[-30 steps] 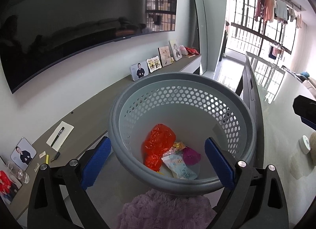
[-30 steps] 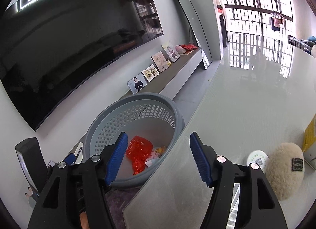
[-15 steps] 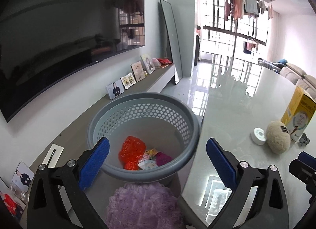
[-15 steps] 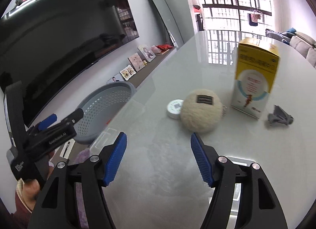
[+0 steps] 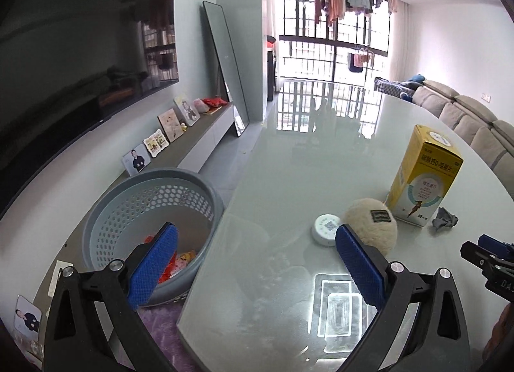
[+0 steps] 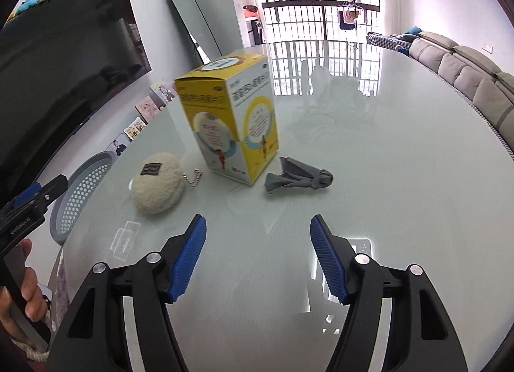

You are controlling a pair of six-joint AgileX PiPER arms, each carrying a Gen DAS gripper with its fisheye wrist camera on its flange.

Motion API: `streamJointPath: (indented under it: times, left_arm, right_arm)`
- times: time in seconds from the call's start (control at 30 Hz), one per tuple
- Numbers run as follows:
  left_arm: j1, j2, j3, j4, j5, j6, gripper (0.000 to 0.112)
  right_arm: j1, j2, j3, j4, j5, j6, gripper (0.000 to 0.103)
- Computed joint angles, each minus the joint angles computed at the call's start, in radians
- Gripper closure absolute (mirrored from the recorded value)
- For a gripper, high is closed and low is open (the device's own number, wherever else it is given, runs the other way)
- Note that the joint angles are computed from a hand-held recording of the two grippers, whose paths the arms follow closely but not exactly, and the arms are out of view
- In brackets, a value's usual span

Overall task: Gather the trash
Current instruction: 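Move both grippers back from the basket to the table, then close the right gripper on the grey cloth and lift it, then grasp the cream fluffy ball with the left gripper while the right holds the grey cloth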

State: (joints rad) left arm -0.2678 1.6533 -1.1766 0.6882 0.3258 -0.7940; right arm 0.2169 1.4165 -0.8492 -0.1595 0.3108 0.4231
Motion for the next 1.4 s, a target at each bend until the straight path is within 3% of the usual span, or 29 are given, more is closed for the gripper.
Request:
streamJointPath:
  times: [0.33, 0.67, 0.83, 1.03, 1.1, 1.4]
  left_arm:
    - [-0.071, 0.137, -0.199, -0.217, 0.101, 0.213, 0.016]
    - [-0.075, 0.194, -0.261, -0.276, 0.135, 0.281, 0.016]
    - [-0.079, 0.216, -0.279, -0.281, 0.148, 0.286, 0.016]
    - [-0.085, 0.226, -0.282, -0.288, 0.161, 0.274, 0.016]
    - [-0.083, 0.227, -0.282, -0.301, 0.159, 0.282, 0.016]
    - [-0.089, 0.231, -0.285, -0.329, 0.171, 0.300, 0.016]
  right_arm:
    - [-0.150, 0.193, -0.211, 0.267, 0.099, -0.362, 0.038]
    - [-0.167, 0.354, -0.379, 0.279, 0.168, -0.415, 0.038]
    - [-0.144, 0.384, -0.400, 0.196, 0.176, -0.352, 0.039]
    - [-0.147, 0.379, -0.377, 0.192, 0.148, -0.355, 0.054]
    - [-0.153, 0.370, -0.361, 0.208, 0.135, -0.372, 0.065]
    - [-0.188, 0.336, -0.328, 0.347, 0.124, -0.508, 0.068]
